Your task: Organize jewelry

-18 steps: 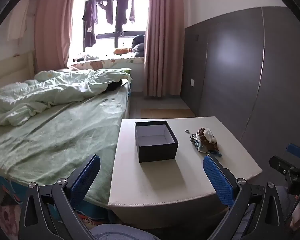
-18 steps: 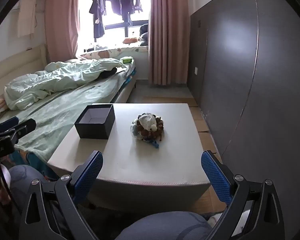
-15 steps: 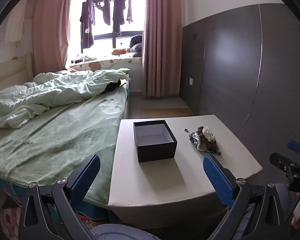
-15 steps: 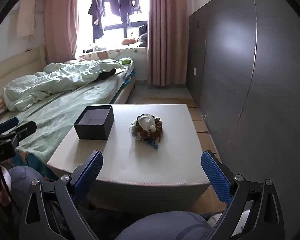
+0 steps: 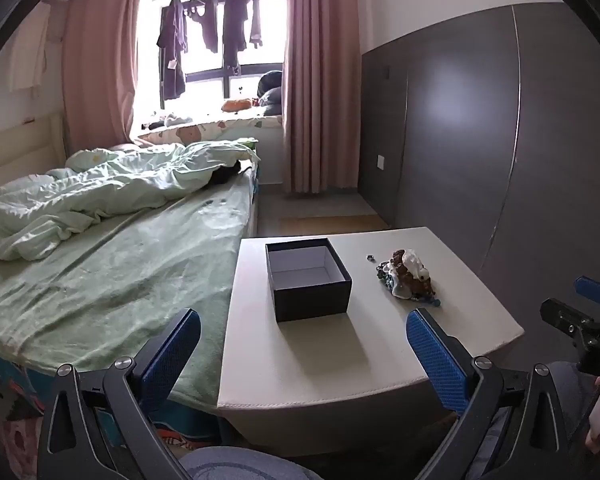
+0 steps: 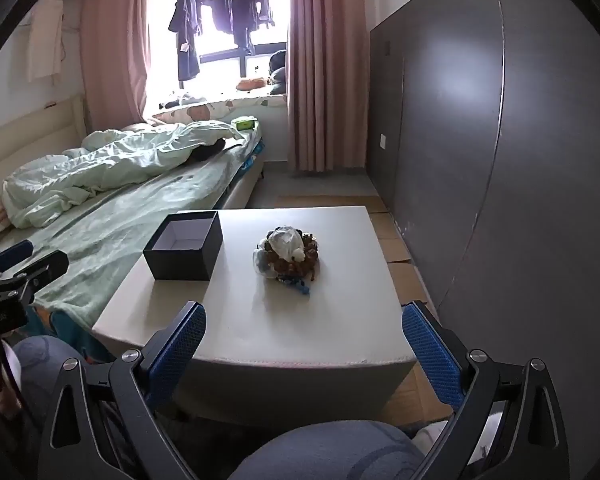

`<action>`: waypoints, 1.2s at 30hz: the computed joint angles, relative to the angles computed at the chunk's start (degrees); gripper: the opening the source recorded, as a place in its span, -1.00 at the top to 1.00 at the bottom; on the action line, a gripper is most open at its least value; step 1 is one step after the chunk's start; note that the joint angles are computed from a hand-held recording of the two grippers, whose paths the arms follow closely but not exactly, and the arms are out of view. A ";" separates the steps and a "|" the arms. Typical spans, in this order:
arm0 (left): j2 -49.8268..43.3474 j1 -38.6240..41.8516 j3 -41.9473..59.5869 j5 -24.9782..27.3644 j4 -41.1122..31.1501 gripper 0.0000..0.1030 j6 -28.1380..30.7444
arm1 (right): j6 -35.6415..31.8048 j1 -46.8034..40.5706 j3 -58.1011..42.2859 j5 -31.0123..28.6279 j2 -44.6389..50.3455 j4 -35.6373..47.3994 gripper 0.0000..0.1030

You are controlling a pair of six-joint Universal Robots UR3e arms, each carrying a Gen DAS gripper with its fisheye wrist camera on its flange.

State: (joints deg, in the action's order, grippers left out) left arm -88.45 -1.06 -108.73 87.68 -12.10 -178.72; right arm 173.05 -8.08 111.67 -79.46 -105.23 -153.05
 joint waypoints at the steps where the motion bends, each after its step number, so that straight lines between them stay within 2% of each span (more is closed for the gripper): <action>1: -0.05 -0.33 -0.01 0.36 0.14 -0.99 0.12 | -0.05 0.13 -0.15 -0.15 0.01 0.11 -0.92; 18: -0.38 -1.06 -0.37 1.63 0.95 -0.99 0.00 | -0.22 -1.62 0.48 1.45 -1.38 0.83 -0.92; 36: 0.64 0.13 -2.06 0.55 2.18 -0.99 0.44 | -0.50 -2.05 0.91 1.66 -2.07 1.17 -0.92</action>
State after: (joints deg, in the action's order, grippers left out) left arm -87.82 -0.93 -110.78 88.23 -9.91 -178.27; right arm 172.55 -10.13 112.58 -77.79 -107.29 -151.88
